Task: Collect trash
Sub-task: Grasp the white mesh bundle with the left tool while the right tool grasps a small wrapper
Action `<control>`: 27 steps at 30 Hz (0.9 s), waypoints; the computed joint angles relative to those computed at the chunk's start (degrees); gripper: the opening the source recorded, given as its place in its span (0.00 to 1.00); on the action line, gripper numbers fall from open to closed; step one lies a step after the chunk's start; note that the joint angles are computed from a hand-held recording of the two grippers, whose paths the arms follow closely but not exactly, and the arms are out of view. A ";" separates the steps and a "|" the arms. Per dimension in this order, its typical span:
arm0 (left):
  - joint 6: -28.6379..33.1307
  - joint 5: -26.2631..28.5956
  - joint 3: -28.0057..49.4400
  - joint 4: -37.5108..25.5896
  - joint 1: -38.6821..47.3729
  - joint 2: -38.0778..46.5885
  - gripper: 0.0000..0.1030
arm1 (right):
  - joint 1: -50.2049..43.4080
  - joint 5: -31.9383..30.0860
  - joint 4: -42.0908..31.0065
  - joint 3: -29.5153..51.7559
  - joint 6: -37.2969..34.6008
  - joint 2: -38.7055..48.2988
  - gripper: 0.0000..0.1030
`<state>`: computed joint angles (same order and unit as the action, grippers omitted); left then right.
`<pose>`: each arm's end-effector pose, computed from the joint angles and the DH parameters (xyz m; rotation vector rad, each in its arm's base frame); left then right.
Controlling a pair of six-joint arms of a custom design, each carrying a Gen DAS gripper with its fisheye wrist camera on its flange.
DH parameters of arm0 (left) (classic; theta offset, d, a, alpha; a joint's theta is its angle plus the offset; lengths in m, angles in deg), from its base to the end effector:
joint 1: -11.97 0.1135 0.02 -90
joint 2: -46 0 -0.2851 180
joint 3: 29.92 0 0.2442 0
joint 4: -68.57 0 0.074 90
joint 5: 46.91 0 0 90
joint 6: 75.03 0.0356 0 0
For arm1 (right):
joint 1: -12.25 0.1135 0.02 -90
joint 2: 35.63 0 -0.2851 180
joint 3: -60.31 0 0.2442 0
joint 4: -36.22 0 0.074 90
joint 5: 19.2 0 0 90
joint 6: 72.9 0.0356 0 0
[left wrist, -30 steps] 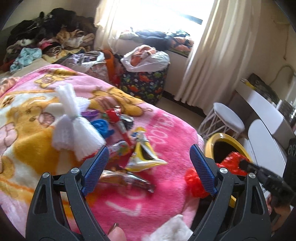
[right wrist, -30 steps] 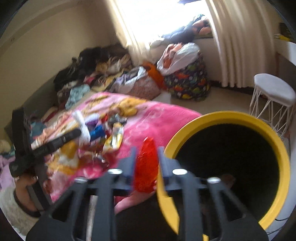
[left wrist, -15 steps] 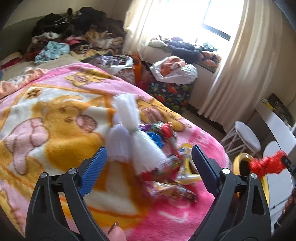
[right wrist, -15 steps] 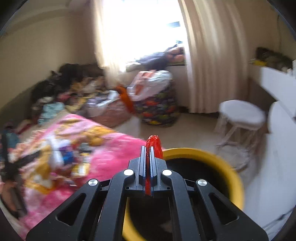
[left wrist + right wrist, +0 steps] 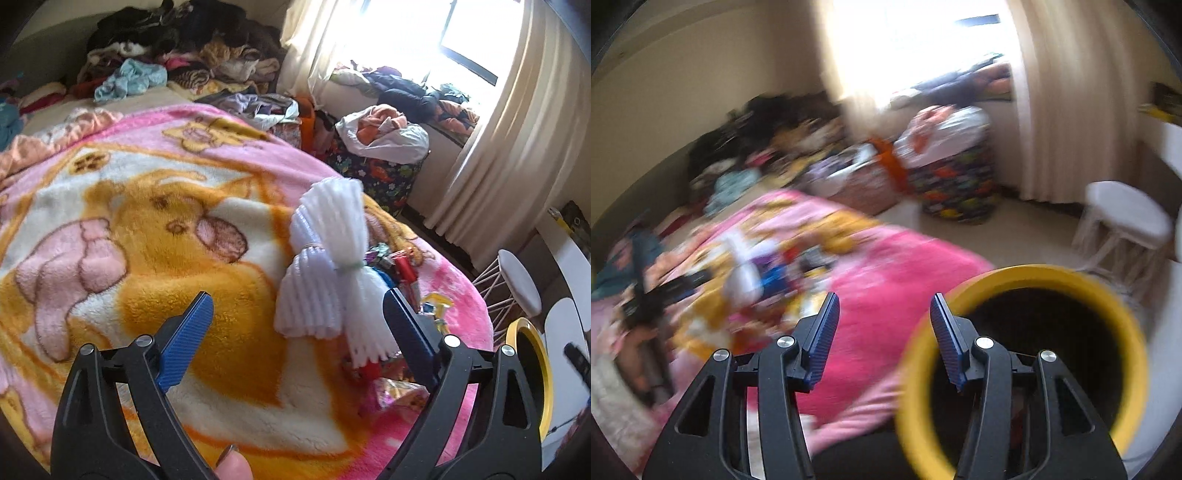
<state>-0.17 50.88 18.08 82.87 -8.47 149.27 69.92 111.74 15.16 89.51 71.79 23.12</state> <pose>0.2861 -0.1118 0.1186 0.1795 2.3173 -0.4743 0.0992 0.1131 0.1588 0.2347 2.1885 0.1955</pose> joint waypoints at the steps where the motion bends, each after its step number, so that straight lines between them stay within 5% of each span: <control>1: 0.06 0.72 0.55 -0.05 0.58 1.03 0.82 | -2.07 -4.50 6.89 -0.12 -3.57 4.25 0.48; 6: -0.17 3.92 3.37 -1.33 2.60 4.68 0.80 | -6.10 -16.40 20.36 5.37 -10.69 23.03 0.47; 15: -0.73 11.82 7.18 -2.96 4.55 9.32 0.62 | -8.39 -23.40 17.72 16.34 -15.54 41.77 0.33; 18: -1.20 12.94 8.16 -3.45 3.99 10.61 0.54 | -9.89 -25.05 18.00 17.33 -16.16 44.00 0.13; 19: -1.43 12.90 8.34 -3.58 3.79 10.89 0.52 | -10.21 -25.21 18.38 17.23 -15.79 44.21 0.12; 21: -1.55 13.13 8.51 -3.29 3.27 11.38 0.29 | -10.13 -24.77 20.27 15.57 -15.33 42.92 0.09; 27: -1.63 9.10 3.23 1.29 1.22 5.55 0.21 | -7.21 -20.20 25.65 8.58 -12.16 35.13 0.08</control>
